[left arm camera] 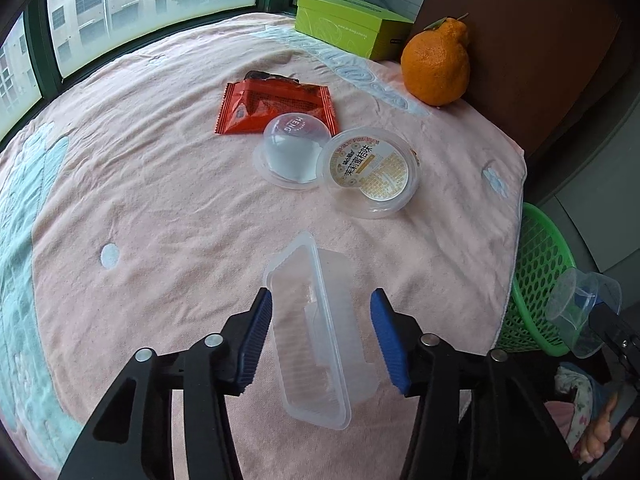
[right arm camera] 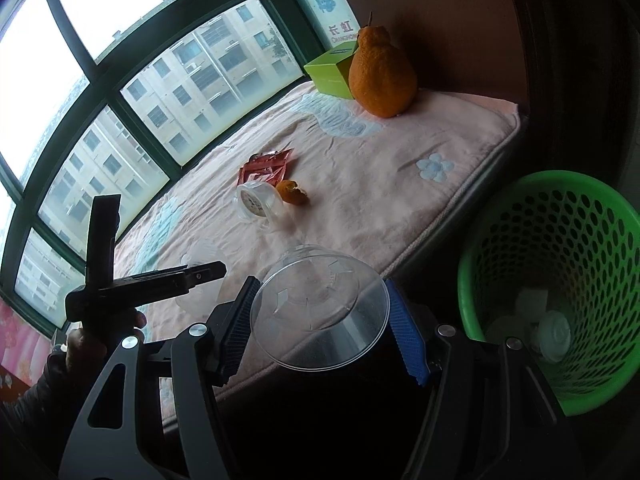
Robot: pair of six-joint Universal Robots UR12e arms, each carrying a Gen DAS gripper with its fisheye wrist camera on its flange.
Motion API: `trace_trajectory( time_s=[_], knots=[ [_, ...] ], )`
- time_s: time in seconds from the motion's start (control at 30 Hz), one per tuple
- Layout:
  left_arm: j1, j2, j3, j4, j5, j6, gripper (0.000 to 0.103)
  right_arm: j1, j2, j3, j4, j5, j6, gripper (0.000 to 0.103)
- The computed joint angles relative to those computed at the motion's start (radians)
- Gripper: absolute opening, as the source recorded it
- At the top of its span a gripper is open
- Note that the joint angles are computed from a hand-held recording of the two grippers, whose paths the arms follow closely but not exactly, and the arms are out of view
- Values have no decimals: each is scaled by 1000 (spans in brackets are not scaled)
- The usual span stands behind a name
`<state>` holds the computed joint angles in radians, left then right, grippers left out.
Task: Collect trash
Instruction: 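Grasp the clear plastic cup with the right tool while the left tool grasps another clear tray, then carry the cup and tray over the green basket and open both tools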
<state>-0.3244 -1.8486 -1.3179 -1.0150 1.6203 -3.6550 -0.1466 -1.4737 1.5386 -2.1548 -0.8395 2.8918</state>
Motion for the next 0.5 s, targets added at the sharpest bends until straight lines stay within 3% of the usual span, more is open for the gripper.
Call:
trace_trajectory(
  time_s=[0.27, 0.37, 0.5],
  knots=[
    [-2, 3, -1, 13, -17, 2, 17, -12, -12, 11, -15, -4, 7, 64],
    [-7, 3, 4, 19, -14, 13, 11, -22, -15, 13, -14, 4, 14, 64],
    [-16, 3, 17, 26, -9, 38, 11, -38, -19, 16, -15, -3, 25, 63]
  ],
)
